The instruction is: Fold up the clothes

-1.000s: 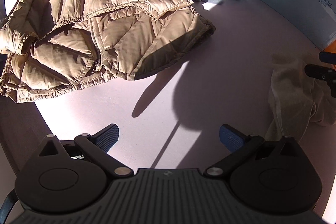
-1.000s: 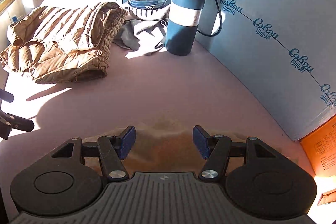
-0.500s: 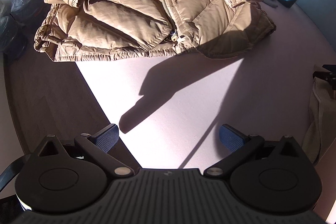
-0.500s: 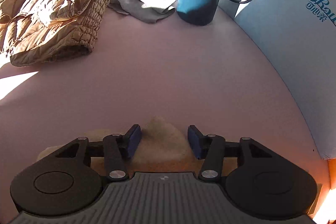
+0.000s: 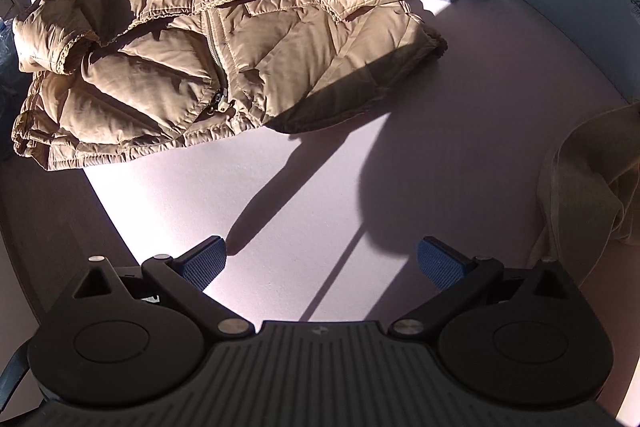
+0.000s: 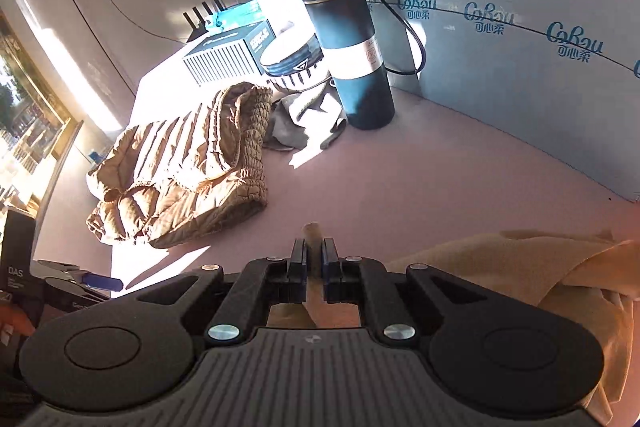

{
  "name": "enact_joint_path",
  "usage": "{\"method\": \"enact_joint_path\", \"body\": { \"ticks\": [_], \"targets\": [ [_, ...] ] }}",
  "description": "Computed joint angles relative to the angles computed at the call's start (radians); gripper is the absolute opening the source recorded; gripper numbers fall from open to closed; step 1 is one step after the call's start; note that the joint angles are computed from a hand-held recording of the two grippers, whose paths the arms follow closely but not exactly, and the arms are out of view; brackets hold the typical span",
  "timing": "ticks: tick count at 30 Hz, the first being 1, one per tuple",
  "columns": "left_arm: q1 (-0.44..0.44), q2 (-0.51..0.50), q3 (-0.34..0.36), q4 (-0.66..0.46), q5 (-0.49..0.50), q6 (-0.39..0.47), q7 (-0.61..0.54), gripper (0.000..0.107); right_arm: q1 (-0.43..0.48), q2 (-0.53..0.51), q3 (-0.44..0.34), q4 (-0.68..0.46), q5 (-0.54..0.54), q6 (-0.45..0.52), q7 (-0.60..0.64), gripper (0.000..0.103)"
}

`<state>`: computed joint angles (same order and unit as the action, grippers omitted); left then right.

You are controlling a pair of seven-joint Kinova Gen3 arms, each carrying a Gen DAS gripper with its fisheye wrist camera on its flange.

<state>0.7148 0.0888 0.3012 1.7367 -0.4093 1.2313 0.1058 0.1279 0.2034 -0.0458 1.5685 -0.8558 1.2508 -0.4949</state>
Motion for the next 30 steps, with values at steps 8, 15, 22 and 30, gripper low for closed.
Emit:
{"method": "enact_joint_path", "body": {
  "ticks": [8,15,22,30],
  "targets": [
    [0.029,0.074,-0.013,-0.089,-0.024,-0.024,-0.094,0.103,0.370,-0.092,0.104,0.139,-0.325,0.320,0.073,0.007],
    [0.059,0.138,-0.045,-0.167,-0.018,-0.036,-0.180,0.103,0.524,-0.136,0.349,0.224,-0.476,0.482,0.081,0.005],
    [0.086,0.194,-0.076,-0.237,0.006,-0.026,-0.272,0.103,0.525,-0.182,0.344,0.363,-0.268,0.359,0.071,0.041],
    [0.111,0.167,-0.093,-0.207,-0.001,0.005,-0.237,0.103,0.427,-0.095,0.289,0.612,-0.254,0.151,0.018,0.043]
  ]
}}
